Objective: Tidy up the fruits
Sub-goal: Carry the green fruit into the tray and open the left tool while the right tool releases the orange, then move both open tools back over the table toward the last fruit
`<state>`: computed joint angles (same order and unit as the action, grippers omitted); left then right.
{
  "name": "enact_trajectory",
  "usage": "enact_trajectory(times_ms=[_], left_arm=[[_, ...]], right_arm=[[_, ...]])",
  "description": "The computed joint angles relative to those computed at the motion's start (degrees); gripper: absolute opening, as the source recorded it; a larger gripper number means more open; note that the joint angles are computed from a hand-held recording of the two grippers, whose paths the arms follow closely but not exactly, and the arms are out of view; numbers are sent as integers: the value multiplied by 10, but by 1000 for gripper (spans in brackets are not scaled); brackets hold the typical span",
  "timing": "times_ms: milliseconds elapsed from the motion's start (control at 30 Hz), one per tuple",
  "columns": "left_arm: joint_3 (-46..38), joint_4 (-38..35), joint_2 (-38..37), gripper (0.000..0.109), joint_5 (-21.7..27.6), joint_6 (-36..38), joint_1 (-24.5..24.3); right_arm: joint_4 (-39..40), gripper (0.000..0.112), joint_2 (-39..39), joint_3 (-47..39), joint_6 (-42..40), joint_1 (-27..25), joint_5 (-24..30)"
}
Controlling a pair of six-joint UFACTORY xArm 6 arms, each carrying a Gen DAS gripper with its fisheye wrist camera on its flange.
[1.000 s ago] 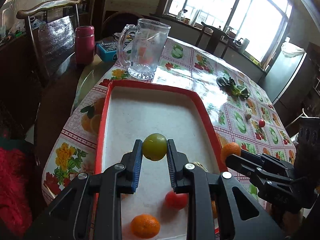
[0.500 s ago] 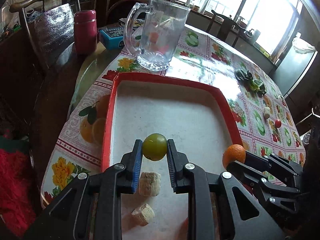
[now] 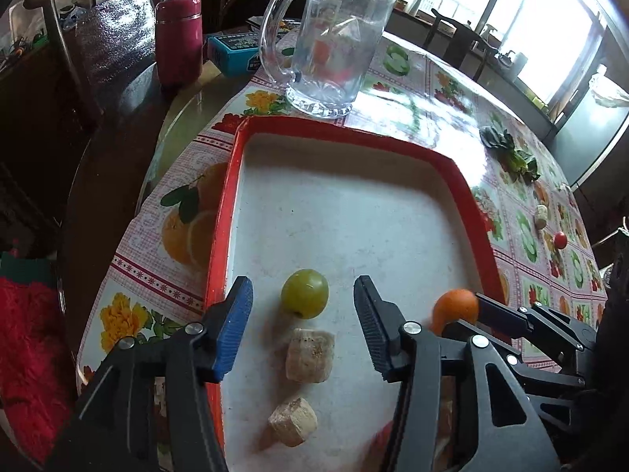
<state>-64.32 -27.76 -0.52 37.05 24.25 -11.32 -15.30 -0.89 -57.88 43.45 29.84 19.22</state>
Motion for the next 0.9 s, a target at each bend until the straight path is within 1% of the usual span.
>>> enact_trajectory(times_ms=[100, 367, 733, 900], left_arm=[[14, 16, -15, 52, -13, -8, -4], [34, 11, -44, 52, -18, -6, -16], [43, 23, -68, 52, -21, -18, -66], [40, 24, -72, 52, -28, -22, -99]], right_arm=[[-13, 42, -23, 17, 16, 1, -5], [-75, 42, -107, 77, 78, -2, -2], [-103, 42, -225, 174, 121, -35, 23], [-112, 42, -282, 212, 132, -58, 46]])
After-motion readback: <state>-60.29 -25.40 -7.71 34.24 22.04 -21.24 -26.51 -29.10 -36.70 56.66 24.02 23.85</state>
